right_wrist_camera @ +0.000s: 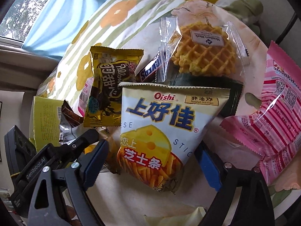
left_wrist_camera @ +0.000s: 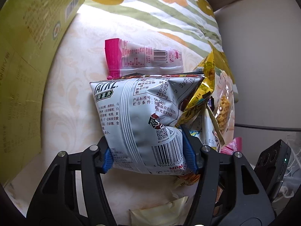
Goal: Organize snacks
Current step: 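Grasp grey bag with left tool while right tool grasps Oishi cheese-stick bag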
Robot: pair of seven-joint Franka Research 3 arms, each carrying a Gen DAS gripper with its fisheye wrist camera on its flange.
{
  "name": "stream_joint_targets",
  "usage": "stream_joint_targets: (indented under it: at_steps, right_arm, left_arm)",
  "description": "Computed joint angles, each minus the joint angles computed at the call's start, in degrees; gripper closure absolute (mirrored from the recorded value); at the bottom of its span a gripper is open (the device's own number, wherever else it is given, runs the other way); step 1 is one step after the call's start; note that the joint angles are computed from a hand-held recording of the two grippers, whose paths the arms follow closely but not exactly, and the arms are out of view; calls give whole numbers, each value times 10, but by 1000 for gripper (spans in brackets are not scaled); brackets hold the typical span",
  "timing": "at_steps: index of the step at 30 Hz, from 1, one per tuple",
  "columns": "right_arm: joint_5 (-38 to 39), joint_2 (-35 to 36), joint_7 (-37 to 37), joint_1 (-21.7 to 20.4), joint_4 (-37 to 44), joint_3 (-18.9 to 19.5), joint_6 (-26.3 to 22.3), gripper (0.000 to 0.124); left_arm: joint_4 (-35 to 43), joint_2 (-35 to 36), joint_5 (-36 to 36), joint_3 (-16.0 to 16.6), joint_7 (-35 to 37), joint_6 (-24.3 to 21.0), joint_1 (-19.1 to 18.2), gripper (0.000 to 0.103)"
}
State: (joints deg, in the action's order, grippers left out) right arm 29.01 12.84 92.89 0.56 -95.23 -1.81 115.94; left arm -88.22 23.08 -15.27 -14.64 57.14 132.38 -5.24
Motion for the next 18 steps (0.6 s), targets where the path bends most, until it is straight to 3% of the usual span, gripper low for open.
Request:
stream_joint_targets:
  at_steps: [5,10,18]
  right_arm:
    - [10,9,8,-4,6,0,-10,46]
    - [11,24,11,-5,18,2,-20,49]
    - [25,6,-9,-6,1,4,-8,67]
  left_arm:
    - [-1,-8,22,5,0,-3,-6,46]
    - [-13,-22,37,8,3,0,-9,46]
    - [-34,-44,44,10,-1,8,-12,46]
